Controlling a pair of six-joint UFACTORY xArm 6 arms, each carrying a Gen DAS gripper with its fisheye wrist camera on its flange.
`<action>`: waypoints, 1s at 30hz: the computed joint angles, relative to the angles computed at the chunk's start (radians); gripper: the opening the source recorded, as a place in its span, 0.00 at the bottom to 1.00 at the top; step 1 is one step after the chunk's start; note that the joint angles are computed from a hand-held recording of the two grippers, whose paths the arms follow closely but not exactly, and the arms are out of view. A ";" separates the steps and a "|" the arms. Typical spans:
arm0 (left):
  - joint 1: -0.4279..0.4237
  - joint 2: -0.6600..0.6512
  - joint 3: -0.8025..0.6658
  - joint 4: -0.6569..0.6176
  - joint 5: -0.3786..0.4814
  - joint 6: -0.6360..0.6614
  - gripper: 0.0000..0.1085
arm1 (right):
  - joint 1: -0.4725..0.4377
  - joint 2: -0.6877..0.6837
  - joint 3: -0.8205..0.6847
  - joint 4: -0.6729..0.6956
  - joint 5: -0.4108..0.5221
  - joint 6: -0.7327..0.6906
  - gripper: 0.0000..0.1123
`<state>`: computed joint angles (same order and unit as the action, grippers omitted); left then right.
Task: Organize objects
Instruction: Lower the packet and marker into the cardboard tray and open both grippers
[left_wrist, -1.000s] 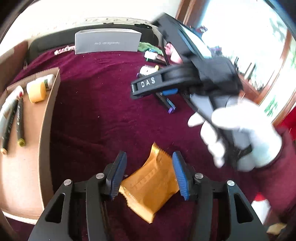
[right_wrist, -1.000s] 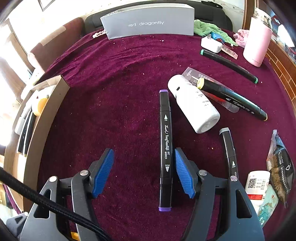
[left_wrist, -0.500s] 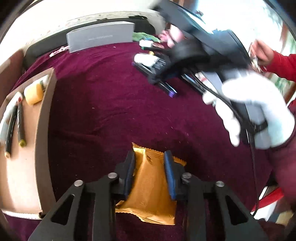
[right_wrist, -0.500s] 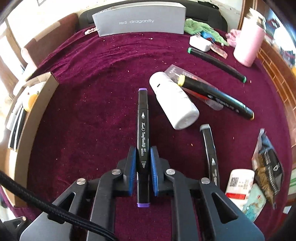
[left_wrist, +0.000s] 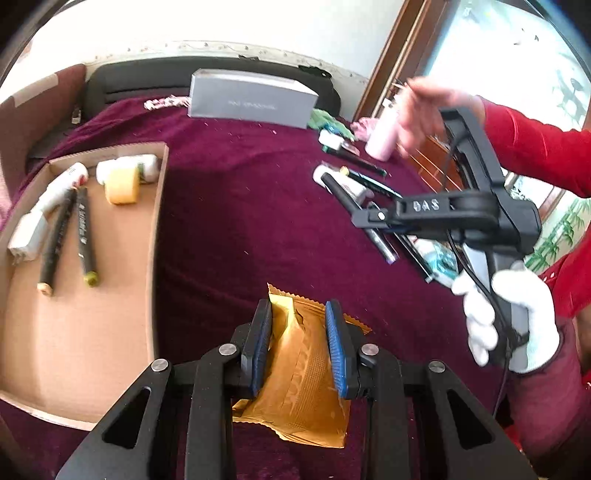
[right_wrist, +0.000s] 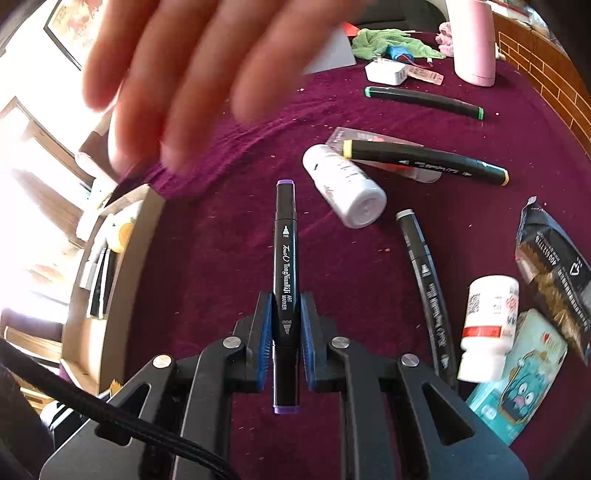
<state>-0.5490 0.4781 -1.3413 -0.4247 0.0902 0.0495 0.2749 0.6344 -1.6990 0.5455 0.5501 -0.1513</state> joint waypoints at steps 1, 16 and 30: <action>0.005 -0.001 -0.001 0.001 -0.002 0.001 0.23 | 0.004 -0.004 0.004 0.011 -0.002 -0.009 0.11; 0.139 -0.082 0.080 0.280 -0.068 -0.265 0.23 | 0.093 -0.032 0.000 -0.086 -0.043 0.042 0.11; 0.220 -0.091 0.081 0.180 -0.055 -0.169 0.23 | 0.178 0.048 -0.167 -0.109 0.006 0.075 0.11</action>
